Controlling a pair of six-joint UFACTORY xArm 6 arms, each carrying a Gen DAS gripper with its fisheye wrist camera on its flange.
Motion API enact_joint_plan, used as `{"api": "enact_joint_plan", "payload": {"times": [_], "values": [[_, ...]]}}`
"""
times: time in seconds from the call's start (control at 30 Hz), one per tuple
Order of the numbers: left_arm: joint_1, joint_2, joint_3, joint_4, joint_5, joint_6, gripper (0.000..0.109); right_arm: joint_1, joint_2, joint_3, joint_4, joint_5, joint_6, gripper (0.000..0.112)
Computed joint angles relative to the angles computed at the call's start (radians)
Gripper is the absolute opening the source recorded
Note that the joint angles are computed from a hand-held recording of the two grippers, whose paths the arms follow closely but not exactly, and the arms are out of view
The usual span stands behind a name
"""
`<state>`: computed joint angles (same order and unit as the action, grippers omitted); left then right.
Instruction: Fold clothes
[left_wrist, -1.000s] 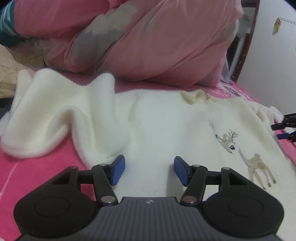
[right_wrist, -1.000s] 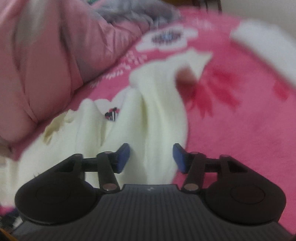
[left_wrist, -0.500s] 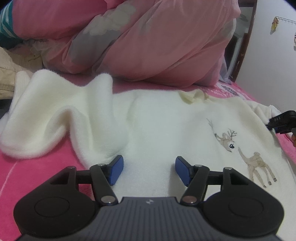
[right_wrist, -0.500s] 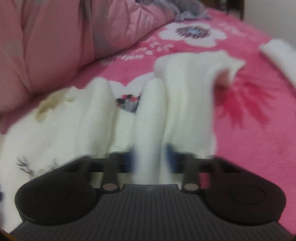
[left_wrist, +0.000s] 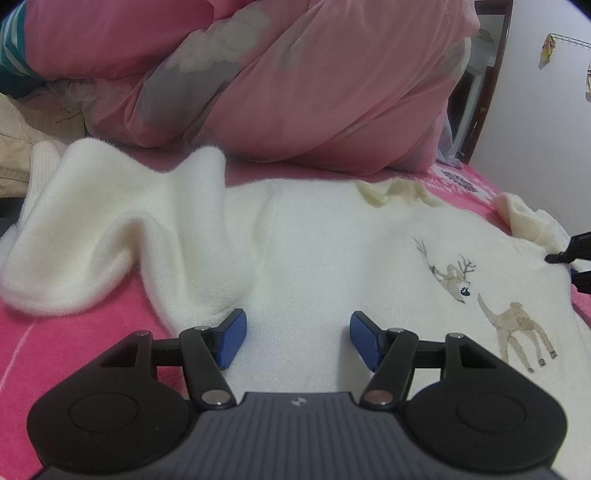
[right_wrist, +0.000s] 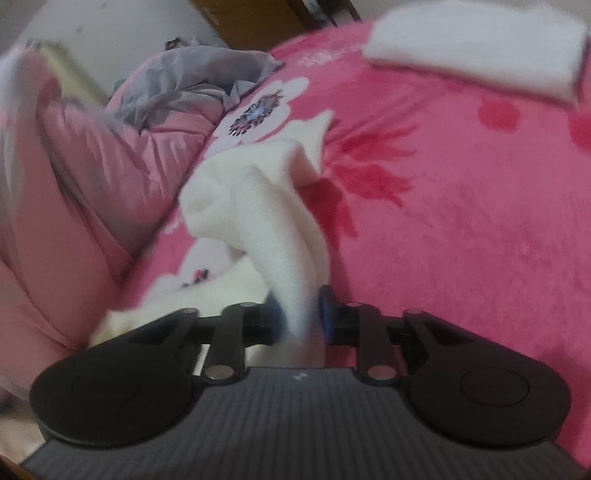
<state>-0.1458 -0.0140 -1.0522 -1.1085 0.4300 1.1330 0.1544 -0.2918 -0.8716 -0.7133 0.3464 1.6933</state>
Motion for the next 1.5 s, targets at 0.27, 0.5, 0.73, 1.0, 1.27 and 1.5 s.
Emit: {"api": "enact_joint_plan", "payload": {"times": [0.27,0.5,0.73,1.0,1.27,1.5], "values": [[0.002,0.001,-0.001,0.001,0.001,0.002,0.063,0.209,-0.137,-0.011,0.211,0.187,-0.472,0.024],[0.007,0.001,-0.003,-0.013,0.014,0.007,0.064,0.278,-0.038,-0.039,0.141,0.347,-0.541,0.0],[0.013,0.001,-0.006,-0.019,0.024,0.005,0.064,0.432,-0.053,-0.204,-0.105,0.809,-0.368,0.005],[0.043,-0.06,0.04,-0.002,0.021,-0.06,0.063,0.465,0.357,-0.698,0.123,0.398,-0.968,0.025],[0.145,0.016,-0.065,0.019,0.036,-0.244,0.063,0.484,0.896,-1.331,0.576,0.374,-1.356,0.033],[0.238,0.132,-0.191,0.025,0.211,-0.431,0.064,0.508,0.76,-0.95,0.506,0.186,-1.14,0.033]]}}
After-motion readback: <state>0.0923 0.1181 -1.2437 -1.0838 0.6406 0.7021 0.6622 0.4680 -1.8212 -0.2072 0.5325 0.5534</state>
